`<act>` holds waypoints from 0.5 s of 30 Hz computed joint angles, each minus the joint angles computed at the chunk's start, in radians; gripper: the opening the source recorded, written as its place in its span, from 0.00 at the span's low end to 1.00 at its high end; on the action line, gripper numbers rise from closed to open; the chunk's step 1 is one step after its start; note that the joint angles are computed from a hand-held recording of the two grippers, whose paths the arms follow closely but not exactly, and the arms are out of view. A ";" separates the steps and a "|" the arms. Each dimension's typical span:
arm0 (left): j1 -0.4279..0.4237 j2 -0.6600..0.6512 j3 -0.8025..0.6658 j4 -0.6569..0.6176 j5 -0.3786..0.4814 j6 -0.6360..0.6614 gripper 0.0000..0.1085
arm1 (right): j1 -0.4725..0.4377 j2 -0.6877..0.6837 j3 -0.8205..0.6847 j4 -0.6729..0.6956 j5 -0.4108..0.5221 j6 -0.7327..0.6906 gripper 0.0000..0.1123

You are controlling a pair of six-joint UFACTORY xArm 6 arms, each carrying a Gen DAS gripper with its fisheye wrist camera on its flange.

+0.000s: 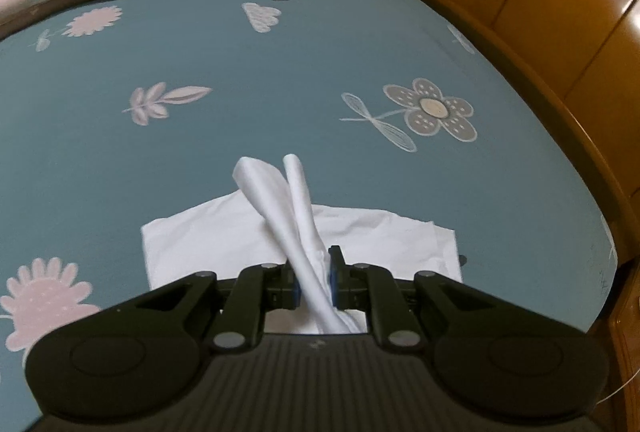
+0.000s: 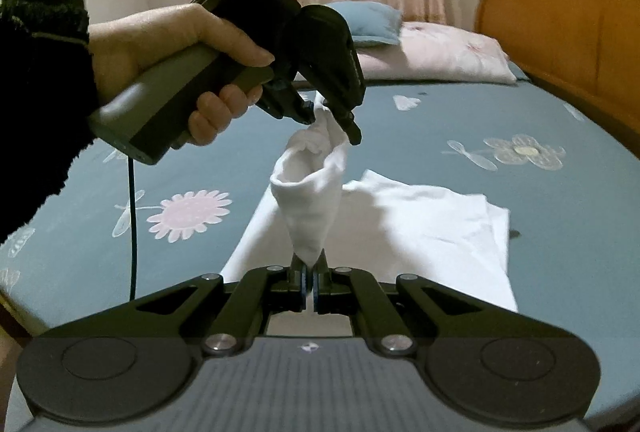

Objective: Fold clothes
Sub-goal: 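Lift the gripped edge with both grippers and fold it over the shirt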

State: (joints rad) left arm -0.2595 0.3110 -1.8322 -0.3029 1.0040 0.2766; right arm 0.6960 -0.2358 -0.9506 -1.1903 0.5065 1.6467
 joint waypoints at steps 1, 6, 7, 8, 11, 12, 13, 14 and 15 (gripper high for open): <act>-0.012 0.007 -0.004 0.008 0.000 -0.004 0.10 | -0.009 -0.009 0.012 0.002 -0.007 0.009 0.03; -0.062 0.048 -0.021 0.044 0.001 -0.027 0.10 | -0.028 -0.048 0.065 0.006 -0.019 0.040 0.03; -0.069 0.052 -0.020 0.049 -0.001 -0.031 0.10 | -0.030 -0.055 0.073 0.006 -0.019 0.046 0.03; -0.076 0.056 -0.018 0.053 -0.003 -0.032 0.10 | -0.031 -0.061 0.080 0.006 -0.018 0.051 0.03; -0.095 0.069 -0.022 0.061 -0.007 -0.038 0.10 | -0.035 -0.079 0.099 0.015 -0.010 0.056 0.03; -0.099 0.073 -0.025 0.062 -0.007 -0.040 0.10 | -0.036 -0.087 0.106 0.021 -0.006 0.059 0.03; -0.104 0.076 -0.028 0.061 -0.008 -0.041 0.10 | -0.038 -0.093 0.112 0.027 -0.002 0.063 0.03; -0.109 0.081 -0.032 0.061 -0.008 -0.041 0.10 | -0.042 -0.102 0.121 0.034 -0.001 0.067 0.03; -0.113 0.084 -0.036 0.061 -0.010 -0.040 0.10 | -0.046 -0.110 0.130 0.040 -0.002 0.071 0.03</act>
